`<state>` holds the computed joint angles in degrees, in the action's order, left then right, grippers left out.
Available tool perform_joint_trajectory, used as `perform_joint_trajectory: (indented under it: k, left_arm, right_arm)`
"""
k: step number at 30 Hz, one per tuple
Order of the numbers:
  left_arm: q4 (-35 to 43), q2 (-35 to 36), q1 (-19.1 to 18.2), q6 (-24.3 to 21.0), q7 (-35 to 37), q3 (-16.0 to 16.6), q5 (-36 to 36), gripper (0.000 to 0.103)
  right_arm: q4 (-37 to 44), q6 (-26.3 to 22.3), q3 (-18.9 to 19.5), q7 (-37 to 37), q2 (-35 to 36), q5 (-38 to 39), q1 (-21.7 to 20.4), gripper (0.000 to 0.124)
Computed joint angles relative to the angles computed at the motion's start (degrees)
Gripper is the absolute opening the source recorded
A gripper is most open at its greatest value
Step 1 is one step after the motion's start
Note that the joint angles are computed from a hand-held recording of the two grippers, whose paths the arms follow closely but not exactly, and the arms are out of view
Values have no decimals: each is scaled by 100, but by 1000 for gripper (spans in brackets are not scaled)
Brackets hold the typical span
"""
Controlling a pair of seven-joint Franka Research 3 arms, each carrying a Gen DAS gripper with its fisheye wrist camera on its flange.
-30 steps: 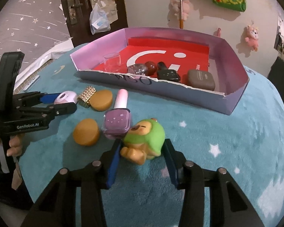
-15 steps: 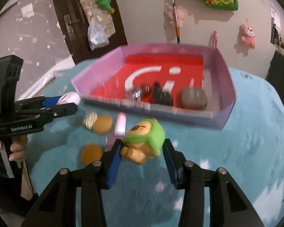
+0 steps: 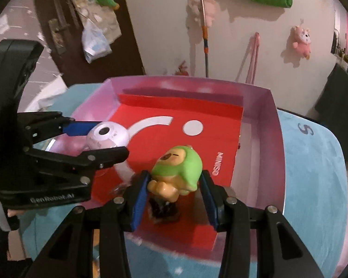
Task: Organize rigid objects
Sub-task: 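Carry the compact and figurine into the pink box with both tools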
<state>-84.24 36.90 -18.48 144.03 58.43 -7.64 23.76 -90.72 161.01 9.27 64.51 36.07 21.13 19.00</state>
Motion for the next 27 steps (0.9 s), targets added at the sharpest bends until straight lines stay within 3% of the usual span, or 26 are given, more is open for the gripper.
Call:
perform_joint_trajectory:
  k: [3, 10, 15, 27]
  left_arm:
    - [504, 346, -11, -433, 102, -6, -117, 53]
    - [1000, 725, -69, -947, 223, -6, -265, 53]
    - [1173, 872, -100, -1042, 277, 2, -307, 53]
    - [1193, 893, -61, -1018, 287, -4, -403, 53]
  right_arm:
    - [658, -502, -426, 510, 389, -433, 337, 47]
    - [1691, -1338, -781, 1267, 1034, -1150, 568, 47]
    - [1970, -1557, -754, 1394, 1225, -1364, 521, 47]
    - [1930, -1566, -606, 1303, 1208, -1276, 395, 47]
